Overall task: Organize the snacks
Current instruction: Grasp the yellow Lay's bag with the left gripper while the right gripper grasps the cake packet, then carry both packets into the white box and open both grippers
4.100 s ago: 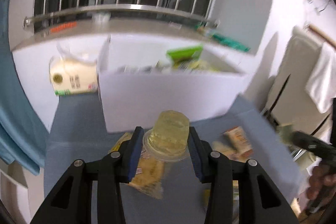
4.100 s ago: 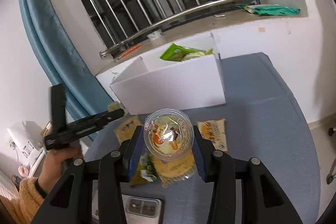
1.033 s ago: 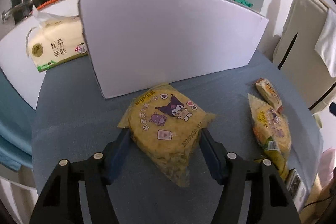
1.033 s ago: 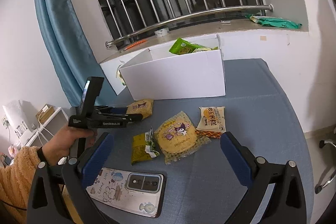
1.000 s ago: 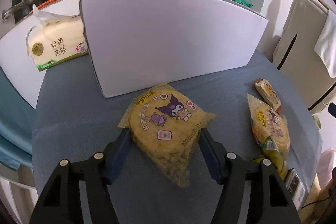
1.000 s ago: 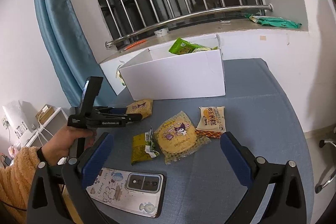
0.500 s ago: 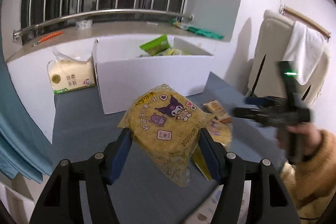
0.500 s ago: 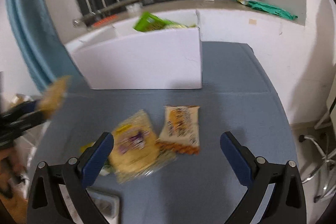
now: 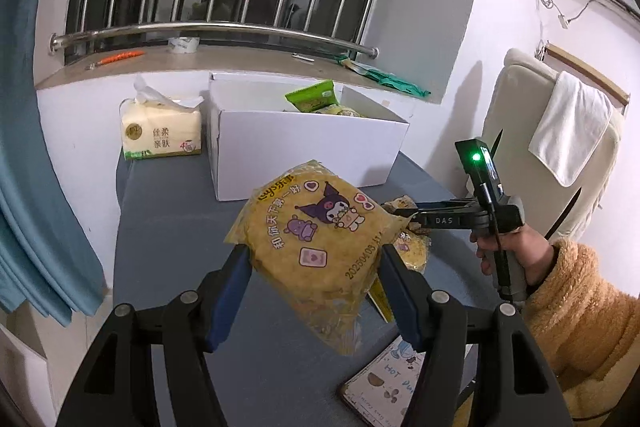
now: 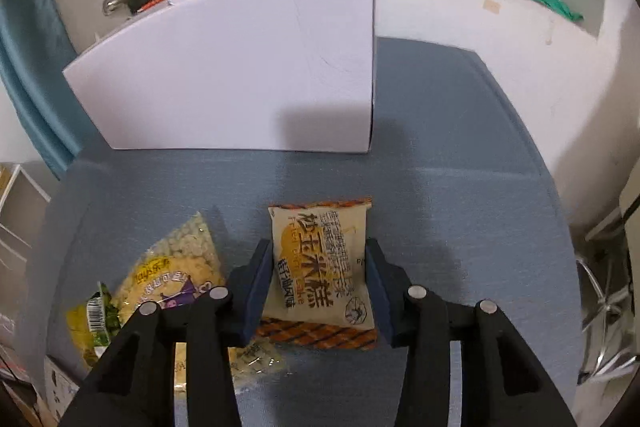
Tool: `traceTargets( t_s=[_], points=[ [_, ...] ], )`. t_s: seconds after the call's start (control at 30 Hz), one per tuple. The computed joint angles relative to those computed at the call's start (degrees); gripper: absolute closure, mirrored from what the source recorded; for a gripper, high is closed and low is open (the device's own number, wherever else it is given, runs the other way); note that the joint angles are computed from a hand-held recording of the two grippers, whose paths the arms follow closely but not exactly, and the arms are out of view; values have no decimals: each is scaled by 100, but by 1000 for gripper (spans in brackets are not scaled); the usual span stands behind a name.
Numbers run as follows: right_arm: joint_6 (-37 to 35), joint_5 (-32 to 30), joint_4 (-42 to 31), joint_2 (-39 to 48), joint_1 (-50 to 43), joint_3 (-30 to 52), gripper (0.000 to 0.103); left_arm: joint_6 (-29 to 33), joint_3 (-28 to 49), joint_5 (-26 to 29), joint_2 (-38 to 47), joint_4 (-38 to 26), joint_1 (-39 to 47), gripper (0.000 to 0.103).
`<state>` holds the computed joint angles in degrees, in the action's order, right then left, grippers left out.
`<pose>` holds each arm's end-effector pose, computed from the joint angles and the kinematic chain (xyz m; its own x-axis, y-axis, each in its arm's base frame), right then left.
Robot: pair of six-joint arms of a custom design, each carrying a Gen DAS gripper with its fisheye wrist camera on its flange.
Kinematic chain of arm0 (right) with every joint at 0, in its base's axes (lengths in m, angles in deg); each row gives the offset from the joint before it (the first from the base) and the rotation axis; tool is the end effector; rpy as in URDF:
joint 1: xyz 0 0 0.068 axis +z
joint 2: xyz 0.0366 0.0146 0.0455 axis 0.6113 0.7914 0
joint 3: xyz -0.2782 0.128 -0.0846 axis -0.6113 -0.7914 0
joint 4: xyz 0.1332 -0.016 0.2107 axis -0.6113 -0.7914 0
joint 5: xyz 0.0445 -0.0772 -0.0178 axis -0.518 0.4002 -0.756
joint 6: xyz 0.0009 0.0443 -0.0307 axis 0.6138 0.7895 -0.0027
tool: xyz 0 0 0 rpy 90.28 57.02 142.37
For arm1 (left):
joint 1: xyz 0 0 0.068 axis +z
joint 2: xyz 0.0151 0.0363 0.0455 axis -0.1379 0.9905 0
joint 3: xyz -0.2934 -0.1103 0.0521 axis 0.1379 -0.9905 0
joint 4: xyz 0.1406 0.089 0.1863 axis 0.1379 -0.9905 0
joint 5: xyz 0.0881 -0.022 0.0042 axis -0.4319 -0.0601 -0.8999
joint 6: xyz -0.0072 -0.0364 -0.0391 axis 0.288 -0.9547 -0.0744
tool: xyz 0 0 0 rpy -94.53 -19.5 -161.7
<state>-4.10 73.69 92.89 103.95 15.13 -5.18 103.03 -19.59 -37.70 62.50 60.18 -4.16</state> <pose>0.2161 -0.0791 0.1548 -0.8065 0.1185 -0.5793 0.0634 0.9914 0.1146 0.1989 -0.0111 0.2102 -0.5669 0.2033 -0.7983 0.6229 0.7400 -0.2539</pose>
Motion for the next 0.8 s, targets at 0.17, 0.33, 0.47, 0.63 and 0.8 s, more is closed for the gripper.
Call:
traceTargets(
  t_s=[0.17,0.33,0.47,0.63,0.8],
  points=[
    [-69,-392,-220,-391,-307,-36,55,-101,61,158,7,-2,10,34],
    [175,-1525,-1149,-1314,-959,330,55,-582,702,89,70,-31,-297,34],
    [611,-2155,-1593,-2144,-1085,838,55,-1037,1607,-198,452,80,-806,34],
    [939,-1666,-1723,-2069,-367,1830,55,-1364,3106,-962,1537,69,-1487,34],
    [978,-752,-1757,-933,376,2874,54,-1555,4558,-1492,2758,-424,-1819,34]
  ],
)
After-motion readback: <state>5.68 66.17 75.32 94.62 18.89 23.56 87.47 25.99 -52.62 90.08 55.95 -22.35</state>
